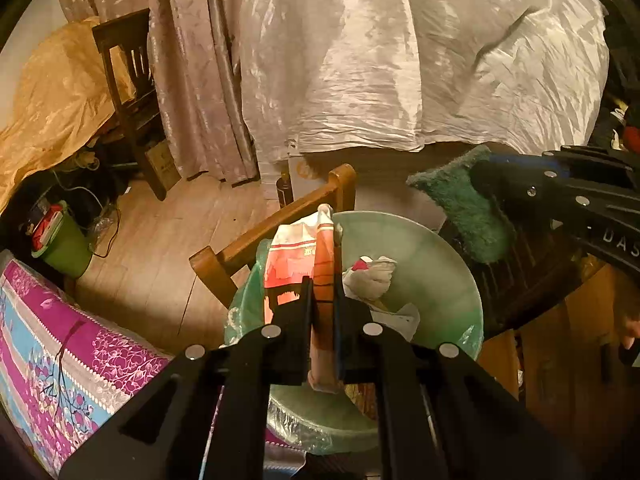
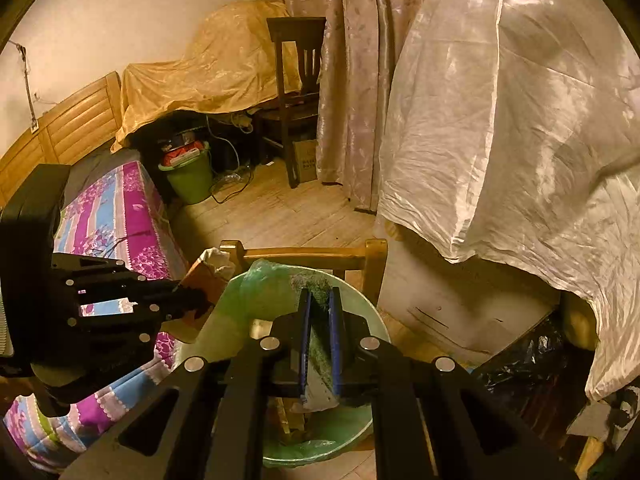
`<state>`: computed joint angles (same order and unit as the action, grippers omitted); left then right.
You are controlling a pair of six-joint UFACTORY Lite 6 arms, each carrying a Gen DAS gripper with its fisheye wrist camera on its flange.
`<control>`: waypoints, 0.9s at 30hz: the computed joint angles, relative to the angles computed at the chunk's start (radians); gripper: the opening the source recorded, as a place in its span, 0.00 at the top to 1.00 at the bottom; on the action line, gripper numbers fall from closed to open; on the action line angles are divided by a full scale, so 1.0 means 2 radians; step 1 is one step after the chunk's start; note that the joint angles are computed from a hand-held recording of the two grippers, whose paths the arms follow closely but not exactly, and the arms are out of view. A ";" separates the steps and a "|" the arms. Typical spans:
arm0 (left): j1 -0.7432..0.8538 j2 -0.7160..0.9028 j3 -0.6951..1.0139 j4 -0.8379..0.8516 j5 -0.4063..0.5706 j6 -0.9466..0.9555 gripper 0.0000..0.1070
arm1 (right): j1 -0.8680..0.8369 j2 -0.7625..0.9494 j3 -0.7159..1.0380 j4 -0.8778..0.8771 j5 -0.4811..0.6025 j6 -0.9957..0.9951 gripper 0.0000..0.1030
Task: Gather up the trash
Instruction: 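Open both tools to drop the packet and scrubber into the bin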
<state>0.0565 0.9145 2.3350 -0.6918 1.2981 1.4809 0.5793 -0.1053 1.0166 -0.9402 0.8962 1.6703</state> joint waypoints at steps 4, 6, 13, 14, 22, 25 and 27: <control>-0.001 -0.009 -0.017 -0.001 -0.002 0.007 0.93 | -0.004 0.001 -0.006 -0.003 -0.016 0.011 0.91; -0.001 -0.012 -0.024 -0.002 -0.002 0.013 0.92 | -0.005 0.006 -0.006 -0.003 -0.022 0.014 0.91; 0.001 -0.008 -0.026 0.000 -0.001 0.013 0.73 | -0.014 0.025 -0.010 0.003 -0.049 0.010 0.67; 0.002 -0.010 -0.030 -0.003 -0.002 0.015 0.61 | -0.016 0.024 -0.014 0.002 -0.052 0.010 0.66; 0.007 -0.021 -0.050 -0.010 -0.003 0.028 0.58 | -0.013 0.020 -0.017 -0.008 -0.042 0.028 0.66; 0.013 -0.025 -0.052 -0.018 -0.006 0.031 0.58 | -0.004 0.020 -0.014 -0.010 -0.025 0.030 0.66; 0.024 -0.025 -0.049 -0.026 -0.011 0.032 0.58 | 0.003 0.019 -0.011 -0.017 -0.019 0.039 0.66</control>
<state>0.1051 0.8637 2.2375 -0.7439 1.2762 1.5440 0.5846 -0.0664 0.9943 -0.9743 0.8581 1.7475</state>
